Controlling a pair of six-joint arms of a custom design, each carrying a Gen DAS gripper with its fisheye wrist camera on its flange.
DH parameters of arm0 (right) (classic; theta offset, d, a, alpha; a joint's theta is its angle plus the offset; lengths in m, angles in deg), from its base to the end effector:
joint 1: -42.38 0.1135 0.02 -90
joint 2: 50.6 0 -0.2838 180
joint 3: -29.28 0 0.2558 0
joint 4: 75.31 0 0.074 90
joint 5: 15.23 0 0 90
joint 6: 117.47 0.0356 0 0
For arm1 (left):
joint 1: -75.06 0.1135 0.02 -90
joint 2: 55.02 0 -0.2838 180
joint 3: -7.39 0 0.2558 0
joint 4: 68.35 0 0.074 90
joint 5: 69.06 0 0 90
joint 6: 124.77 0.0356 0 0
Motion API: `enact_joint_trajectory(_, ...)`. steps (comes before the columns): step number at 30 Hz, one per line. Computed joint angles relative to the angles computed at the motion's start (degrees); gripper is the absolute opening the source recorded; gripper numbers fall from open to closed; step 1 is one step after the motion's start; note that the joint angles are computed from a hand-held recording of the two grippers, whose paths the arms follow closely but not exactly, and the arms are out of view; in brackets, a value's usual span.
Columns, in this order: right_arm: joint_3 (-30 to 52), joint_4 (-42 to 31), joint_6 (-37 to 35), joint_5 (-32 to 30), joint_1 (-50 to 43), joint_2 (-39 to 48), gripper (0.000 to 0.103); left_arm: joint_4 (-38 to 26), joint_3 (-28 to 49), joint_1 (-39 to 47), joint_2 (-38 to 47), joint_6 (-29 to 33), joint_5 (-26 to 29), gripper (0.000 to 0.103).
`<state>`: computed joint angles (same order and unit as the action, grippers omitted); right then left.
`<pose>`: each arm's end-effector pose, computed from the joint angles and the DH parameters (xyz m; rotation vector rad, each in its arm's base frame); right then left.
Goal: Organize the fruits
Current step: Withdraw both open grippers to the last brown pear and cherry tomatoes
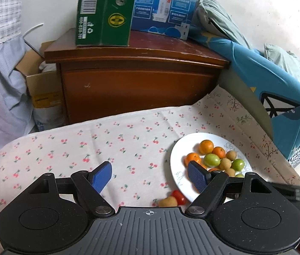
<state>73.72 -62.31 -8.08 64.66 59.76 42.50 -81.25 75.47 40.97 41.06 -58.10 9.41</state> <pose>0.2777 0.0935 0.1413 -0.0622 2.2361 0.5493 0.3006 -0.1949 0.2043 0.1092 2.2824 -0.2987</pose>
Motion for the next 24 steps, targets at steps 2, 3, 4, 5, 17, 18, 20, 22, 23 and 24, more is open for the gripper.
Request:
enact_joint_trajectory(2,-1.16,0.76,0.71,0.74,1.51,0.0,0.032,-0.6,-0.8,0.07,-1.13,-0.02,-0.85,0.079)
enact_joint_trajectory(3,-1.7,1.18,0.99,1.1,2.18,0.02,0.032,-0.62,-1.29,0.24,-1.74,-0.07,-0.89,0.079)
enact_joint_trajectory(4,-2.1,1.66,1.45,1.45,3.03,0.29,0.032,-0.62,-1.7,0.45,-2.3,-0.12,-0.79,0.079)
enact_joint_trajectory(5,-2.32,1.93,1.7,1.7,3.74,0.6,0.032,-0.63,-2.06,0.61,-2.76,-0.13,-0.74,0.08)
enact_joint_trajectory(17,1.03,5.0,9.32,5.78,9.49,10.42,0.032,0.04,-1.06,2.25,-0.21,3.98,0.85,0.085)
enact_joint_trajectory(18,1.63,5.21,10.61,6.06,9.5,11.45,0.032,-0.03,-0.72,2.31,0.23,4.65,0.8,0.085)
enact_joint_trajectory(20,2.95,5.08,12.29,7.5,9.92,13.04,0.032,-0.12,-0.09,2.67,0.99,5.53,0.9,0.085)
enact_joint_trajectory(22,3.85,5.18,13.79,8.6,10.25,14.09,0.032,-0.28,0.59,3.27,1.66,5.94,1.12,0.085)
enact_joint_trajectory(23,4.43,4.97,14.51,8.76,10.37,14.59,0.032,-0.36,0.86,3.53,1.84,5.97,1.25,0.085)
enact_joint_trajectory(24,4.94,4.68,15.27,9.13,10.55,14.96,0.032,-0.45,1.14,3.85,1.98,5.99,1.48,0.085)
